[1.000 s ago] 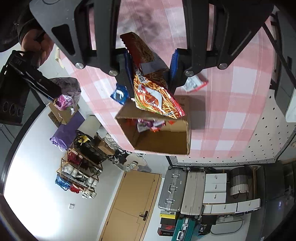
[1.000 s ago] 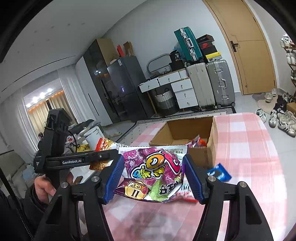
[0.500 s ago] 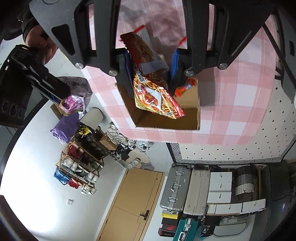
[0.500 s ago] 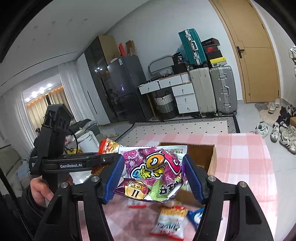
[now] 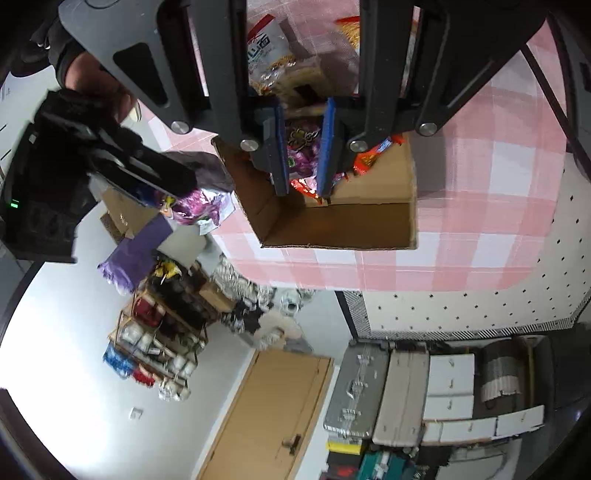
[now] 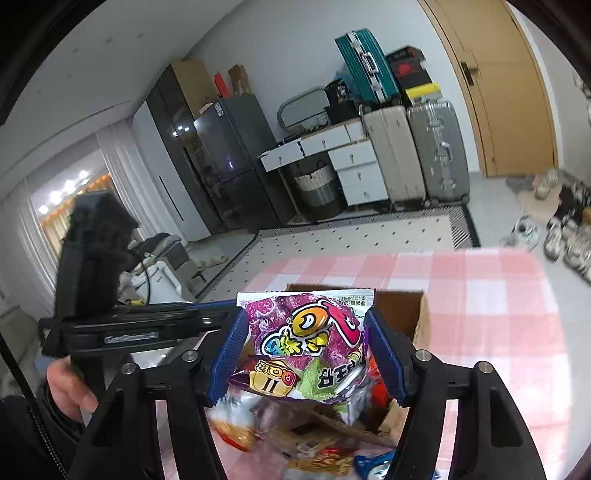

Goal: Organize snacks
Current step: 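Grasp the white noodle-snack bag with the left tool beside the box, then lift the white bag over the box and open both tools to drop both bags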

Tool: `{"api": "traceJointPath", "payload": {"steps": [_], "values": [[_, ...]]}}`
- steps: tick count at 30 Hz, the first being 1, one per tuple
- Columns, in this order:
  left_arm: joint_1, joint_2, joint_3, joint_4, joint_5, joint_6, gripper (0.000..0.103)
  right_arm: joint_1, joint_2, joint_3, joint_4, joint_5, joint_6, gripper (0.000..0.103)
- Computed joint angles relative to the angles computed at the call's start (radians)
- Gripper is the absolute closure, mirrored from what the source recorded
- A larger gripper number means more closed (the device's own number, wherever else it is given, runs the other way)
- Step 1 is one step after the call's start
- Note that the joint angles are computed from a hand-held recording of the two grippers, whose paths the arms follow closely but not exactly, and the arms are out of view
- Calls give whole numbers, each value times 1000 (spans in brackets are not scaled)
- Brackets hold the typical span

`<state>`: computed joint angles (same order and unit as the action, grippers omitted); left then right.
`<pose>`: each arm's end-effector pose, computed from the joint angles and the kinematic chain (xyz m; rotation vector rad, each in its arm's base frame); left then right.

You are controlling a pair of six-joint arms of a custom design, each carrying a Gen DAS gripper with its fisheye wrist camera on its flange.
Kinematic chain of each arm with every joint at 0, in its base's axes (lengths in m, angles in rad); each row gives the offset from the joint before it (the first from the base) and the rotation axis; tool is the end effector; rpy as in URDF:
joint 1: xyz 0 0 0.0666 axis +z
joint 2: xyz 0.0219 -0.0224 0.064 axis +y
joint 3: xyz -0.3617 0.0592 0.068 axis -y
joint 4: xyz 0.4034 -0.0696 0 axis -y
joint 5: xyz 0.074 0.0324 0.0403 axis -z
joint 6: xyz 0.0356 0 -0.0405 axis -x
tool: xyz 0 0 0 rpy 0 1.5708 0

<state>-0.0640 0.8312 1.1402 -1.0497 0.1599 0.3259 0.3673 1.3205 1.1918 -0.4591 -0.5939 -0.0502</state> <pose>0.2921 -0.0248 0.4925 -0.2226 2.3199 -0.3819 0.4450 0.1921 0.3885 -0.6855 2.0623 0.8799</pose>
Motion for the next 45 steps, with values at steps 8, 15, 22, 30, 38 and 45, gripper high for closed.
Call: {"api": "traceJointPath", "payload": {"steps": [8, 15, 22, 30, 38, 45], "values": [[116, -232, -220, -48, 6, -3, 46, -19, -31, -127, 101, -66, -48, 37], [155, -246, -338, -70, 44, -4, 39, -12, -59, -166, 103, -57, -45, 37], [133, -222, -403, -33, 41, 11, 39, -8, -72, -170, 89, -47, -37, 37], [98, -165, -396, -42, 20, -12, 44, -17, -93, -194, 91, -46, -40, 37], [92, -186, -408, -46, 38, -51, 64, -17, -93, -200, 92, -50, -47, 37], [92, -244, -393, -71, 9, -17, 64, -11, -94, -199, 96, -47, -59, 37]]}}
